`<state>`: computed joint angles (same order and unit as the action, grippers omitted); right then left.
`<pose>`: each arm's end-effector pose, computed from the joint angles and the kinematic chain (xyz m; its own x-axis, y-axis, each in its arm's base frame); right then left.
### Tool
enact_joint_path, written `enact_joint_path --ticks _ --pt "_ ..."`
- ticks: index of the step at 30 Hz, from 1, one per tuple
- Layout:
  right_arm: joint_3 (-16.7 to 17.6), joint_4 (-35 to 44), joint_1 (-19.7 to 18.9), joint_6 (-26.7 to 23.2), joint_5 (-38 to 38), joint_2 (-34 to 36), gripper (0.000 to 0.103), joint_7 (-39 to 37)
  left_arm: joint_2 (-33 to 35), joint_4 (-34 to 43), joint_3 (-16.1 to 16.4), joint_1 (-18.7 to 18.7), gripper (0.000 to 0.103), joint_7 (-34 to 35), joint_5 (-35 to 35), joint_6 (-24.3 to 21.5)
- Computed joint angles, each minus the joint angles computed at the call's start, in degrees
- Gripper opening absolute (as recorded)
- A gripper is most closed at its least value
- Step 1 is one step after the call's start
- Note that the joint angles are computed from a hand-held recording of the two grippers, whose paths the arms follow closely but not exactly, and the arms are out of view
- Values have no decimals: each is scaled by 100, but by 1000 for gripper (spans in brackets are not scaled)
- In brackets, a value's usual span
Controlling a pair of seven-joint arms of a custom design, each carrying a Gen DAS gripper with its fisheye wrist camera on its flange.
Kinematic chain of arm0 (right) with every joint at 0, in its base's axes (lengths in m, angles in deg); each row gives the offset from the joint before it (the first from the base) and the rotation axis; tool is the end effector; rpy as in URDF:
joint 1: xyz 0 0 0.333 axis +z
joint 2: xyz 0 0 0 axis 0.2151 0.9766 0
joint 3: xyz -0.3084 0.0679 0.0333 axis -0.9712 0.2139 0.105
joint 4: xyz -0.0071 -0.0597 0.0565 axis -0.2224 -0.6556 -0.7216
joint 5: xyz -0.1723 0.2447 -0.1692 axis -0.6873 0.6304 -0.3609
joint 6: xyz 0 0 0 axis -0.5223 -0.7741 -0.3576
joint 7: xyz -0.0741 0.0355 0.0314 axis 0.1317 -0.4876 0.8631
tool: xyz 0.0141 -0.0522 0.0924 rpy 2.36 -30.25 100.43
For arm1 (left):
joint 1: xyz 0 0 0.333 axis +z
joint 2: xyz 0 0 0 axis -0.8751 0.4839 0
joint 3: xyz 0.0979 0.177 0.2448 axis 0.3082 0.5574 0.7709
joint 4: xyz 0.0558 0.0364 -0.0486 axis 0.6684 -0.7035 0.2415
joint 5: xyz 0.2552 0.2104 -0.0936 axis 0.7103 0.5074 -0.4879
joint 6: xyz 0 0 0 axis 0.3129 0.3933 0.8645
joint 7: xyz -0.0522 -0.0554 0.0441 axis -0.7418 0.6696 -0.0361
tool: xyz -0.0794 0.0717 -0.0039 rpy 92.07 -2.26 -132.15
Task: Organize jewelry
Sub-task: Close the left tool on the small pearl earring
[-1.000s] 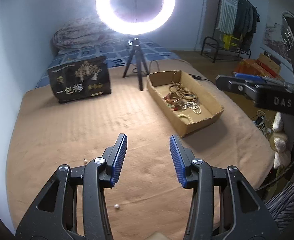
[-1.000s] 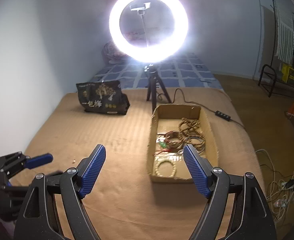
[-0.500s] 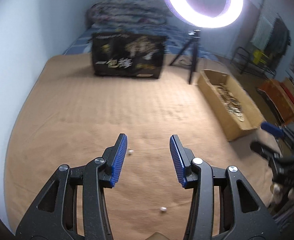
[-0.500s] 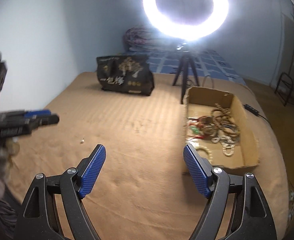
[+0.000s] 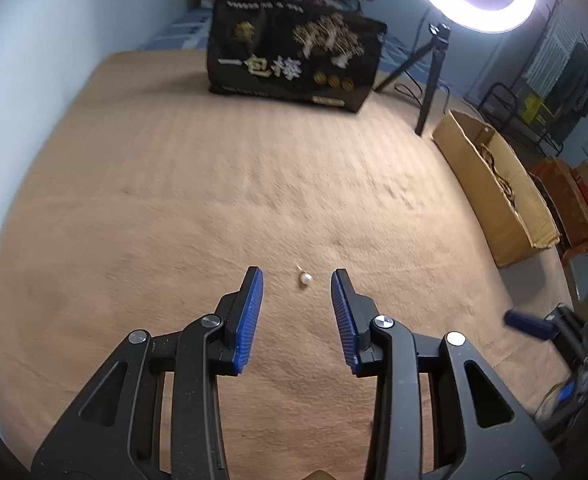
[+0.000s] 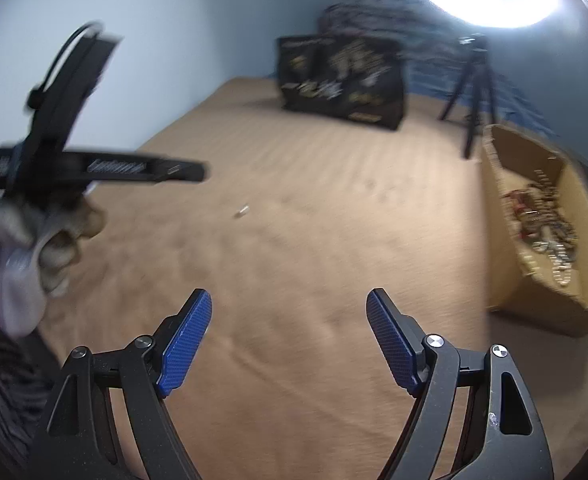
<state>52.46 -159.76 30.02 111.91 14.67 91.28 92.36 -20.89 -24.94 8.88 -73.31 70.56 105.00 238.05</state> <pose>0.5263 0.1987 0.4456 0.6059 -0.7782 -0.1650 -0.6858 -0.4059 -0.6041 0.5635 -0.2718 0.4338 0.0238 -0.9807 0.1940 -0.8467 -0.1230 -0.5177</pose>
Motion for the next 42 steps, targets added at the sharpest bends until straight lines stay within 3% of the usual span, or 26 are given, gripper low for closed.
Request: enact_joint_path --ticks 2,4,10,15,22,24,32,33,35,42 --pt "85 -90 31 -31 136 -1 74 -268 114 83 -91 24 29 153 -98 -35" --pt "115 -98 72 -164 146 18 63 -381 230 180 -108 -9 29 223 -112 -69" --pt "164 -92 247 -352 -69 150 46 -495 472 371 -113 -67 29 302 -174 -197" --pt "194 -43 319 -365 -110 268 45 -512 640 523 -114 -60 28 356 -222 -273" --pt "175 104 341 -482 -231 413 34 -353 897 842 -64 -121 28 372 -206 -503" --pt "172 143 346 -514 -274 451 33 -311 962 933 -65 -118 21 390 -223 -576" --pt "167 184 374 -581 -456 542 26 -178 1130 1149 -42 -124 8 455 -239 -724" --pt "170 185 377 -575 -471 544 24 -179 1133 1157 -27 -135 7 448 -220 -736" --pt "170 218 374 -635 -500 564 9 -164 1118 1126 -23 -132 7 425 -217 -709" --pt "197 209 289 -768 -273 507 7 -402 1022 1050 57 -195 6 233 -76 -705"
